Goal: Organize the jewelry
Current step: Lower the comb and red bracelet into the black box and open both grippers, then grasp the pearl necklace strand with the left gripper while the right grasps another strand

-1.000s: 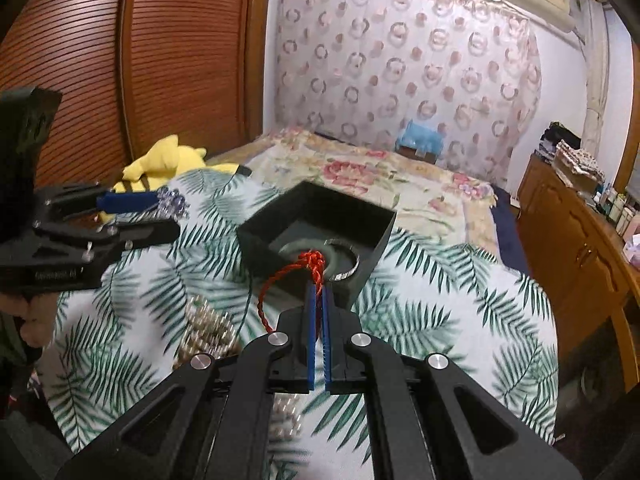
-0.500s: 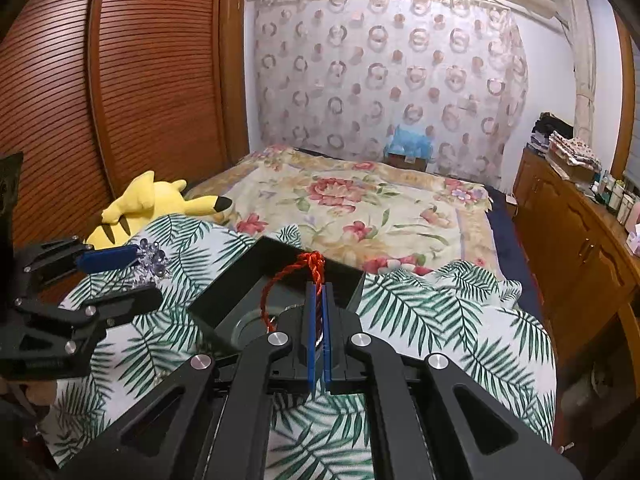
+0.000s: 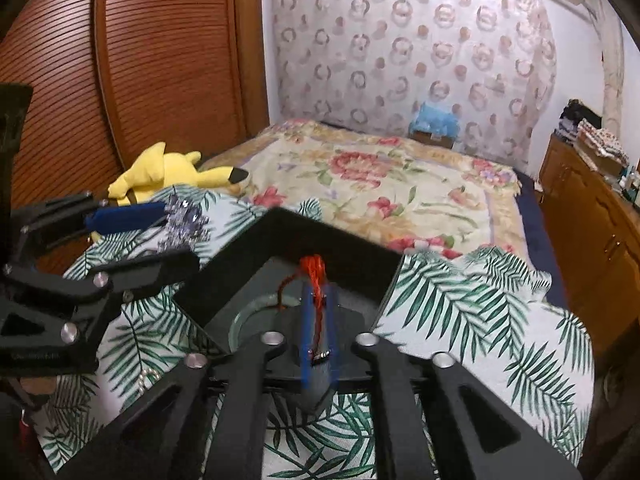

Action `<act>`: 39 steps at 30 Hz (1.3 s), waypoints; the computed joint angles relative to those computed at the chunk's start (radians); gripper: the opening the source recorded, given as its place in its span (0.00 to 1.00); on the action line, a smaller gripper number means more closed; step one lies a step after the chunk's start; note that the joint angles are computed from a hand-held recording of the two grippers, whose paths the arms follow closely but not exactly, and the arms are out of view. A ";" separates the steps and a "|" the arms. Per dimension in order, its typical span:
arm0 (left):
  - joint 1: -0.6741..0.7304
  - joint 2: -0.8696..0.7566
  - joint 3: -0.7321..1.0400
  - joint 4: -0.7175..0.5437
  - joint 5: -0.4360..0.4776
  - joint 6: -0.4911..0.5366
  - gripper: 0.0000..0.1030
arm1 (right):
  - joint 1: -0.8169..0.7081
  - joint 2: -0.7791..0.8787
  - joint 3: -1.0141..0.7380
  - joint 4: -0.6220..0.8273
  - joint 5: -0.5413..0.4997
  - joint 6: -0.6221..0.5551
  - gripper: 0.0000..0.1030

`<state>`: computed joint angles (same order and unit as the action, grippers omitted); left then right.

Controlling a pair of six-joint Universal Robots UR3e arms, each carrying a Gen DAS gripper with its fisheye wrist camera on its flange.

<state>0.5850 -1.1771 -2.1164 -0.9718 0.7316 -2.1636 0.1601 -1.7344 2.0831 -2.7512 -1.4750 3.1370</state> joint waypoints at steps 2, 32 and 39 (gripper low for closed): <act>-0.027 -0.024 0.004 0.046 0.017 -0.035 0.52 | -0.028 -0.033 0.041 -0.013 0.036 -0.007 0.22; -0.137 -0.073 -0.024 0.185 0.110 -0.110 0.64 | -0.127 -0.591 0.382 0.105 0.091 0.019 0.22; 0.137 0.205 -0.064 -0.360 -0.009 0.275 0.64 | 0.068 -0.562 0.423 0.052 -0.059 0.109 0.22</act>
